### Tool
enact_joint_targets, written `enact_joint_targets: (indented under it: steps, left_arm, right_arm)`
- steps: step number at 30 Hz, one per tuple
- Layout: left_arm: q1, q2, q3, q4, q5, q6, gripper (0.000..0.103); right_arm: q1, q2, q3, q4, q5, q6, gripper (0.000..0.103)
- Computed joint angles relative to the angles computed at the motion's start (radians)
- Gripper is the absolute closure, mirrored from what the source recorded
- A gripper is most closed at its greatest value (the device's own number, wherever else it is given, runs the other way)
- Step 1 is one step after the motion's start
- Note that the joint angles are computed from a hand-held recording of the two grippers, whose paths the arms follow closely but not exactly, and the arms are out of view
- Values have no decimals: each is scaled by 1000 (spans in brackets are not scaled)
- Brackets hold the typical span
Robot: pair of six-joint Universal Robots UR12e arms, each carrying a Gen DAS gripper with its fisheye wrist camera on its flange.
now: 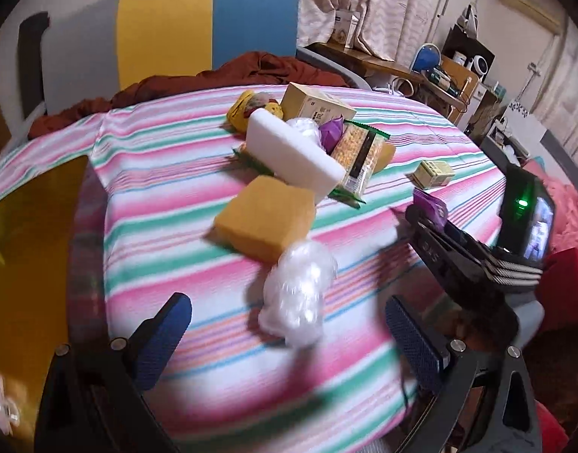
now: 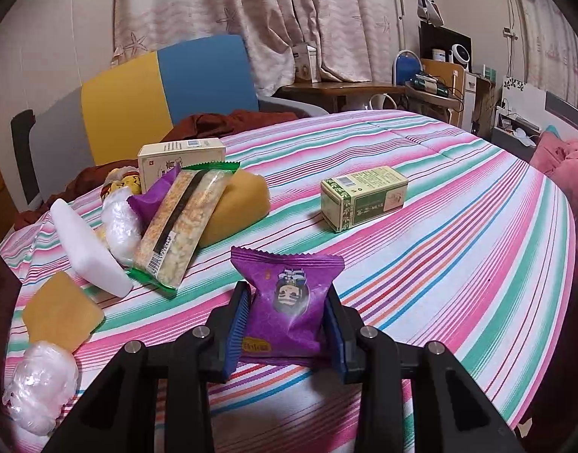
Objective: Organize objects
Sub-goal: 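Grasp the bubble-wrap bundle with the left gripper, then lift the bubble wrap with the left gripper and carry it over the tray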
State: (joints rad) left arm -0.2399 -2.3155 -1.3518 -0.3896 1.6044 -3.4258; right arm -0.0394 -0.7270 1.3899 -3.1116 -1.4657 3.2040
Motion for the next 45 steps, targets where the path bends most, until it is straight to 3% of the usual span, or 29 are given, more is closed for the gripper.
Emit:
enact_joint_targets:
  steps: [7, 9, 13, 15, 18, 20, 22, 30, 37, 45]
  left_arm:
    - [-3, -49, 46, -11, -4, 32, 16]
    - [1, -58, 50, -12, -25, 34, 29]
    - [4, -64, 34, 61, -35, 46, 37]
    - [3, -65, 26, 86, -19, 50, 48]
    - [0, -64, 11, 121, 5, 74, 54]
    - [-11, -66, 0, 148, 52, 122, 56]
    - [-12, -64, -14, 175, 57, 122, 57]
    - [1, -36, -58, 201, 11, 60, 67]
    - [8, 7, -120, 259, -52, 24, 67]
    - [14, 59, -185, 336, -50, 20, 67]
  right_arm:
    - [-1, -3, 6, -5, 5, 4, 66]
    - [0, -3, 6, -6, 4, 4, 66]
    - [-1, -1, 3, -5, 4, 4, 66]
    - [0, -1, 3, -4, 0, 2, 66]
    - [1, -2, 7, -7, -3, -1, 66]
    - [1, -3, 7, -7, -3, -1, 66]
    - [1, -3, 7, -7, -3, 0, 66]
    - [3, -3, 7, -6, -10, -6, 66]
    - [4, -4, 7, -4, -14, -13, 66]
    - [6, -5, 9, -4, -20, -25, 66]
